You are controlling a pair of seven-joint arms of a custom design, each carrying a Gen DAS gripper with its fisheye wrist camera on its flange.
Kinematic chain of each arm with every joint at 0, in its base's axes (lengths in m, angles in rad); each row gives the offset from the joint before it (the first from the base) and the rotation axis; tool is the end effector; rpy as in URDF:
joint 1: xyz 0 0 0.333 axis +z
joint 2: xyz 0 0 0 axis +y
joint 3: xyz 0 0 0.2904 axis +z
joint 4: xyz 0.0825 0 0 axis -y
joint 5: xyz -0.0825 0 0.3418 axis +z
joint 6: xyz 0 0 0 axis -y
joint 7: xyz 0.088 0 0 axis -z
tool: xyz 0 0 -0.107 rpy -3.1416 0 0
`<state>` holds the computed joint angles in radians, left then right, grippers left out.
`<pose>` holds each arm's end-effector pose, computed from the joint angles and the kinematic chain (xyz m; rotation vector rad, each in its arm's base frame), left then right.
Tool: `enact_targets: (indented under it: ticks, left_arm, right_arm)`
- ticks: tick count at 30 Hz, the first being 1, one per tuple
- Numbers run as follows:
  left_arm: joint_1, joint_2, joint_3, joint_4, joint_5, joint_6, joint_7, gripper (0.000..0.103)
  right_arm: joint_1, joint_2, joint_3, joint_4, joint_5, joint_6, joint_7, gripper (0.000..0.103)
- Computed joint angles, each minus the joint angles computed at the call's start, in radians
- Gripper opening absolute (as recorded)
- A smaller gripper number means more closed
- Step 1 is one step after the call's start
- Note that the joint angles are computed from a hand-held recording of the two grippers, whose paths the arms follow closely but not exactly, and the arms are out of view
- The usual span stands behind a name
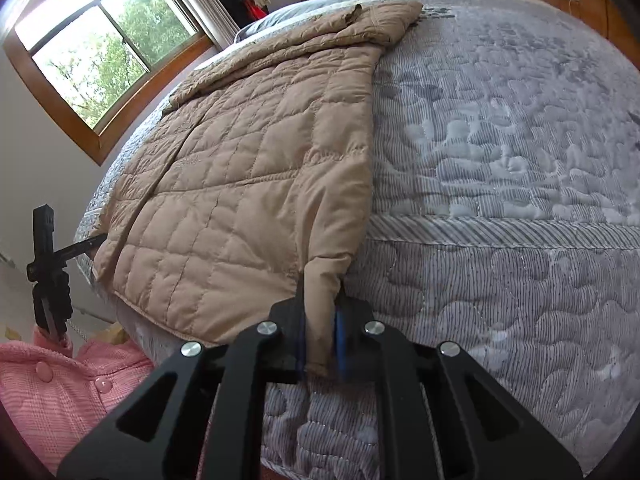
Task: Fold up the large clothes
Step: 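Grasp the hem with the left gripper while the right gripper grasps it too, lifting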
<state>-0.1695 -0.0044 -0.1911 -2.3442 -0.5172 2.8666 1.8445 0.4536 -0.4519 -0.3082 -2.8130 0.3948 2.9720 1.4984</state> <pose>0.4860 -0.1539 0.3919 -1.8527 2.2034 -0.8223 0.3778 0.0314 0.3935 -1.6280 1.9194 -0.1909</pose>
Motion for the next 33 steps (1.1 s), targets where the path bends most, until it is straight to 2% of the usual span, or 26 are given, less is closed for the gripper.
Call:
enact_targets:
  ticks: [8,11,15,21,24,33]
  left_arm:
    - [-0.007,-0.007,-0.005,-0.030,0.113,0.058,-0.089,0.016]
    - [-0.008,-0.008,-0.004,-0.030,0.098,0.058,-0.084,0.016]
    - [-0.009,-0.015,-0.004,-0.032,0.104,0.054,-0.108,0.016]
    - [-0.004,-0.037,-0.007,-0.047,0.220,0.057,-0.214,0.016]
    - [-0.005,-0.042,-0.005,-0.047,0.228,0.056,-0.221,0.016]
    - [-0.004,-0.062,-0.004,-0.043,0.250,0.050,-0.230,0.015]
  right_arm:
    - [0.066,-0.021,-0.062,-0.033,0.041,0.063,-0.017,0.010]
    - [0.058,-0.019,-0.050,-0.036,0.022,0.071,0.012,0.010]
    - [0.015,-0.020,-0.003,-0.052,-0.034,0.087,0.070,0.010]
    - [0.020,-0.027,-0.014,-0.064,-0.088,0.109,0.126,0.010]
    - [0.002,-0.027,0.009,-0.069,-0.120,0.114,0.168,0.010]
    - [-0.022,-0.058,0.025,-0.084,-0.204,0.134,0.262,0.009]
